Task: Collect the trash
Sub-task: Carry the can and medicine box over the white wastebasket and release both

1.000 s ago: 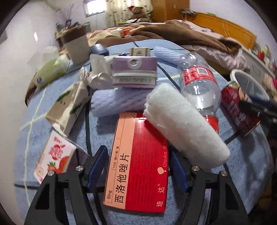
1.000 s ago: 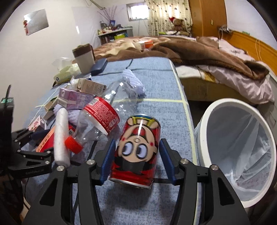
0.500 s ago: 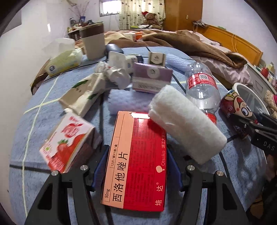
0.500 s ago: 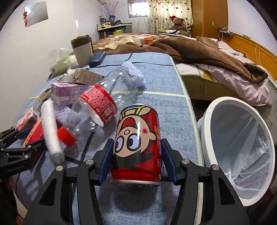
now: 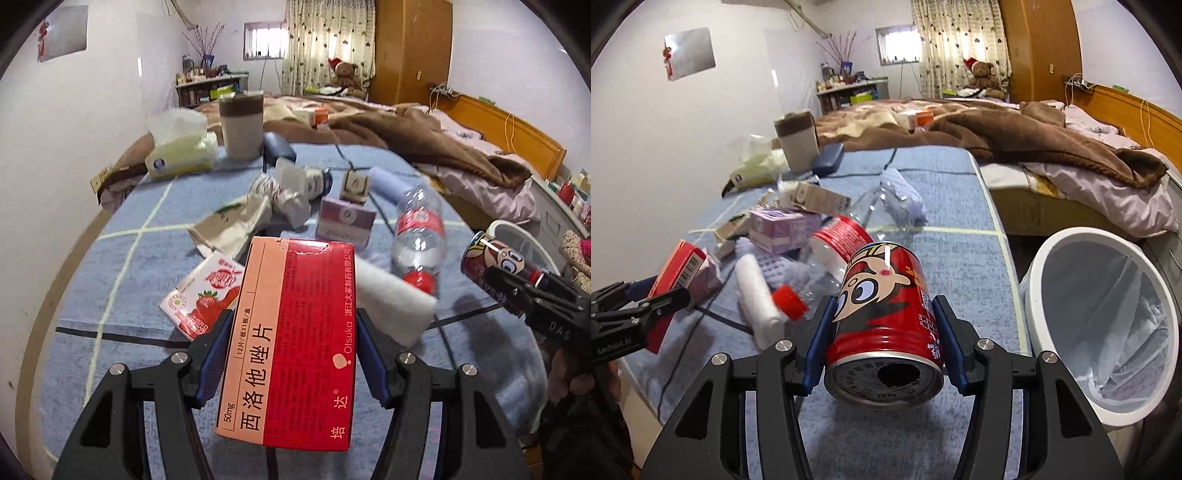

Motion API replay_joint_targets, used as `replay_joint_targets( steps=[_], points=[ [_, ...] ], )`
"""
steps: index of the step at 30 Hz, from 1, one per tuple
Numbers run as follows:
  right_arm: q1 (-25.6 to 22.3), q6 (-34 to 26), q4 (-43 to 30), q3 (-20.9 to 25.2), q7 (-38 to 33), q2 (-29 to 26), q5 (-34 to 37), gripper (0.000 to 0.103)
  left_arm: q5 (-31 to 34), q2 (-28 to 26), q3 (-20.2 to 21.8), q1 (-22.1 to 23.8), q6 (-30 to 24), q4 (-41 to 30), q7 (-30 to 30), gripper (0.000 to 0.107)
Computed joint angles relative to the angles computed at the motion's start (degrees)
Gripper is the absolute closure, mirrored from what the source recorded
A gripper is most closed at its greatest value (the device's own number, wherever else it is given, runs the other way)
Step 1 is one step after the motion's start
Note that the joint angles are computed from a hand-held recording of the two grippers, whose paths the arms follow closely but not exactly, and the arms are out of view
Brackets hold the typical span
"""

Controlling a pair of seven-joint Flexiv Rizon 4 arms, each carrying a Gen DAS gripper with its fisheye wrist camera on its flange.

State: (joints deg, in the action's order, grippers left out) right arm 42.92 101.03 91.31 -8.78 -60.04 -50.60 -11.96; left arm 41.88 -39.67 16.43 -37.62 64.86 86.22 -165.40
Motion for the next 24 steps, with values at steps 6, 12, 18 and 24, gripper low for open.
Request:
replay_joint_targets(
  steps=[6,12,18,24],
  points=[
    [2.92,4.15,3.56,-4.24,-0.48,2.07,3.88,0.049,2.85,0.48,0.40,-2.00,-0.32,-2.63,-0.43,0.041],
    [6.02,6.45,6.30,-8.69,-2.10,3.28,9.57,0.049,3.62,-1.24,-0.86,-2.42,0.23,-7.77,1.64,0.041],
    [9.15,6.29,7.67,-14.48,-2.34,3.34,15.44,0.049,-0.34,-5.84,-2.89,-1.17,2.58,-14.96,8.68,0.041],
    [10.14,3.22,8.81,-18.81,0.30,2.94,17.35,0.049,-8.37,-12.71,-6.82,1.22,4.37,-24.24,20.49,0.041]
  ],
)
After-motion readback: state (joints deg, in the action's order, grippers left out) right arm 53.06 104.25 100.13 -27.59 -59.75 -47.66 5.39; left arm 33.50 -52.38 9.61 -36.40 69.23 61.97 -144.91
